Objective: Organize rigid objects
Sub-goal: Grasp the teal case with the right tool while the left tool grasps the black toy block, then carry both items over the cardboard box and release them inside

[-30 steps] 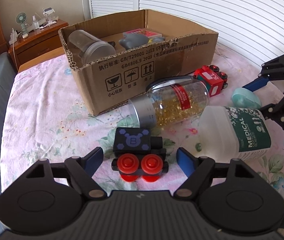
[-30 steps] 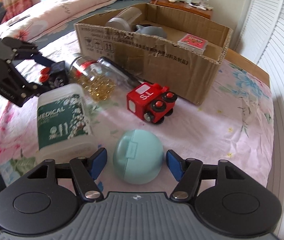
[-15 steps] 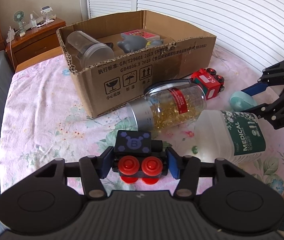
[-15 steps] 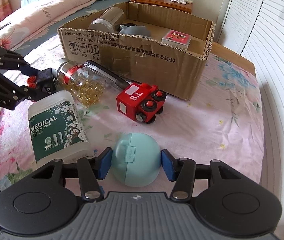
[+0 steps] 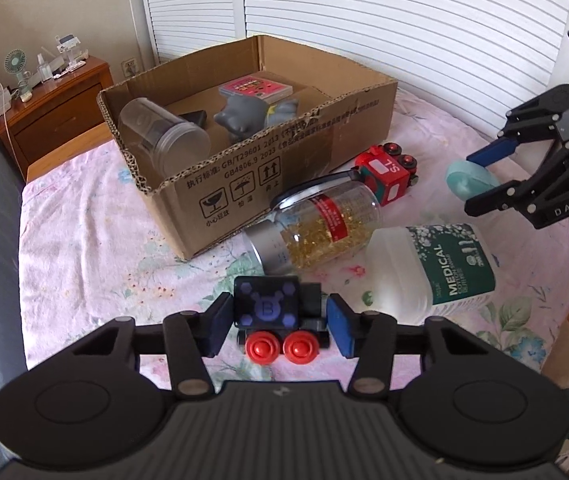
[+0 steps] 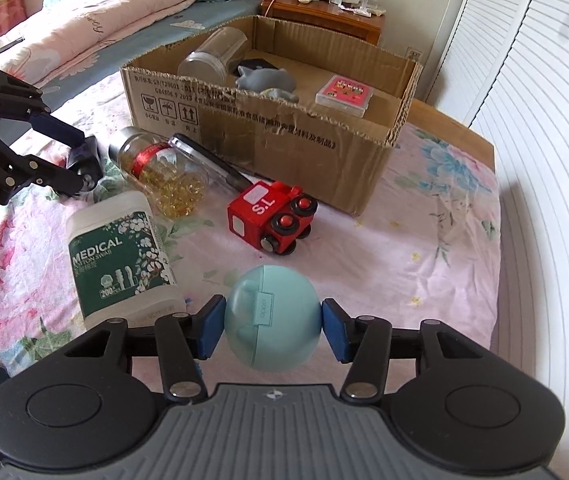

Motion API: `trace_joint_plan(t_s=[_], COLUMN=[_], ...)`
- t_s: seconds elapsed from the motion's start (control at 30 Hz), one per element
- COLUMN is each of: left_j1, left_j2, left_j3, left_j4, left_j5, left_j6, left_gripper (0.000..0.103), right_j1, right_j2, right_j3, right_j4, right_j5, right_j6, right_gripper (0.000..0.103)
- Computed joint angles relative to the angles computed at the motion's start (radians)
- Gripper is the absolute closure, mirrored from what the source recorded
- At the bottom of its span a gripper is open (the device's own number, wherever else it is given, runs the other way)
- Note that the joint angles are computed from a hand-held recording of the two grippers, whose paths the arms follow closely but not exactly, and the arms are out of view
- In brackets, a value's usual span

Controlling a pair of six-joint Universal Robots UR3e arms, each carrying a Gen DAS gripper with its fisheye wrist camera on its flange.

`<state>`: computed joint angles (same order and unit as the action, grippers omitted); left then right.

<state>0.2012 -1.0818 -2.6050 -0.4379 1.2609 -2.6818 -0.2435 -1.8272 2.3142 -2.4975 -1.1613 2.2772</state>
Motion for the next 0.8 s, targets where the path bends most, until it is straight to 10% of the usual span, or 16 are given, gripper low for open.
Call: trace_joint_plan(t_s=[0.8], left_j1=[0.009], left_j2=[-0.002], left_j3=[0.24], left_j4=[-0.15], left_j5=[-0.049], left_j6=[0.054], left_gripper=[0.054], right_j1=[0.121], right_j2=[0.208], right_j3=[-0.398], right_j4=[-0.014], right_j5=[0.053], right_j6=[0.134], right_gripper=[0.046])
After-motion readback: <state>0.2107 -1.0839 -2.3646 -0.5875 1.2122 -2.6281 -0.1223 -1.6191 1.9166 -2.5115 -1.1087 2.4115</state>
